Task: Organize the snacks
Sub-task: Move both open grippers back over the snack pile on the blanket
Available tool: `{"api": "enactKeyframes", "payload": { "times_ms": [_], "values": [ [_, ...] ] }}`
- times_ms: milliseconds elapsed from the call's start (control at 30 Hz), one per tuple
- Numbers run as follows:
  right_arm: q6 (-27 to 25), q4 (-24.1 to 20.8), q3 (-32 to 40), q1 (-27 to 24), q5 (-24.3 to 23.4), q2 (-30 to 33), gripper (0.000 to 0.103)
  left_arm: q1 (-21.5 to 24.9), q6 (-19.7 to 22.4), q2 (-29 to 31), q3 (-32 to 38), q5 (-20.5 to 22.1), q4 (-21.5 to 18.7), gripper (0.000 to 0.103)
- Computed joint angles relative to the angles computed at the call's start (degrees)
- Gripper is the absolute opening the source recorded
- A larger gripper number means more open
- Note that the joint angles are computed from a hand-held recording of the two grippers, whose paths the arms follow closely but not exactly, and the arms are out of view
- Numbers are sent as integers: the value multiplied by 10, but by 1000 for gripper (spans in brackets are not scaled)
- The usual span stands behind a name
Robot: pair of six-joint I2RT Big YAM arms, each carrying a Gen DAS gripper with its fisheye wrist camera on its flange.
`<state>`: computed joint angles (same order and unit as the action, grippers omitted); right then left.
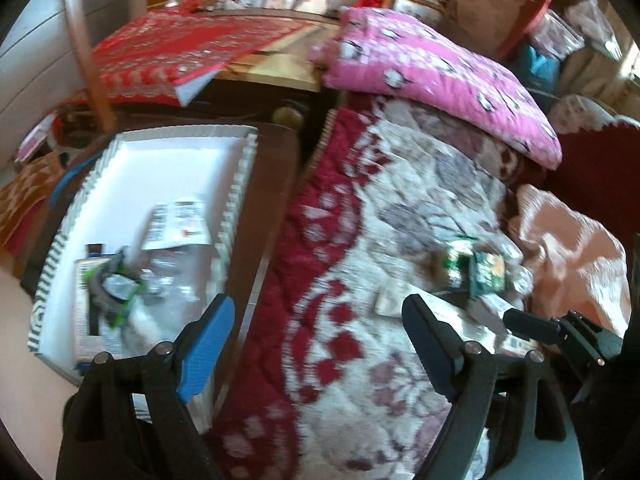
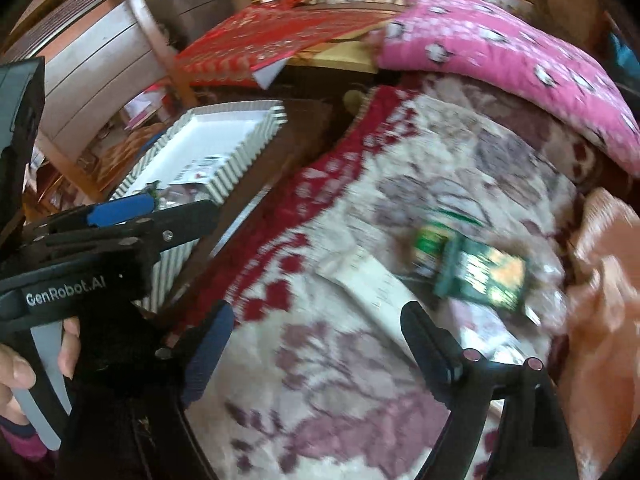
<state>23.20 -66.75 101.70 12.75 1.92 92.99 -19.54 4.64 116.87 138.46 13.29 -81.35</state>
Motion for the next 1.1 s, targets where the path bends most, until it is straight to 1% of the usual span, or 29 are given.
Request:
{"api": "enactKeyframes", "payload": {
  "times_ms": [200, 333, 500, 667, 767, 833, 900, 967, 1100],
  "values": [
    [24, 8, -93, -41, 3, -71, 90, -29, 8, 24, 30, 9, -29, 85],
    [34, 7, -133, -66, 2, -104, 90, -48, 12, 53, 67, 13, -53, 85],
    [37, 8, -169, -95, -1, -135, 91, -71, 17, 104, 146, 1, -92, 86],
    [39, 17, -195, -114, -16, -151, 91, -82, 23, 154, 228, -8, -137, 85],
    [42, 33, -202, -119, -39, -149, 91, -81, 23, 165, 241, -12, -150, 85],
    [38, 53, -202, -121, -65, -142, 91, -78, 19, 160, 227, -12, -144, 85],
    [32, 61, -190, -118, -77, -124, 91, -73, 19, 158, 221, -16, -143, 85],
    [15, 63, -175, -117, -89, -105, 91, -68, 18, 152, 212, -18, -137, 85],
    [-28, 39, -126, -115, -99, -53, 92, -57, 13, 138, 187, -16, -120, 85]
  ]
}}
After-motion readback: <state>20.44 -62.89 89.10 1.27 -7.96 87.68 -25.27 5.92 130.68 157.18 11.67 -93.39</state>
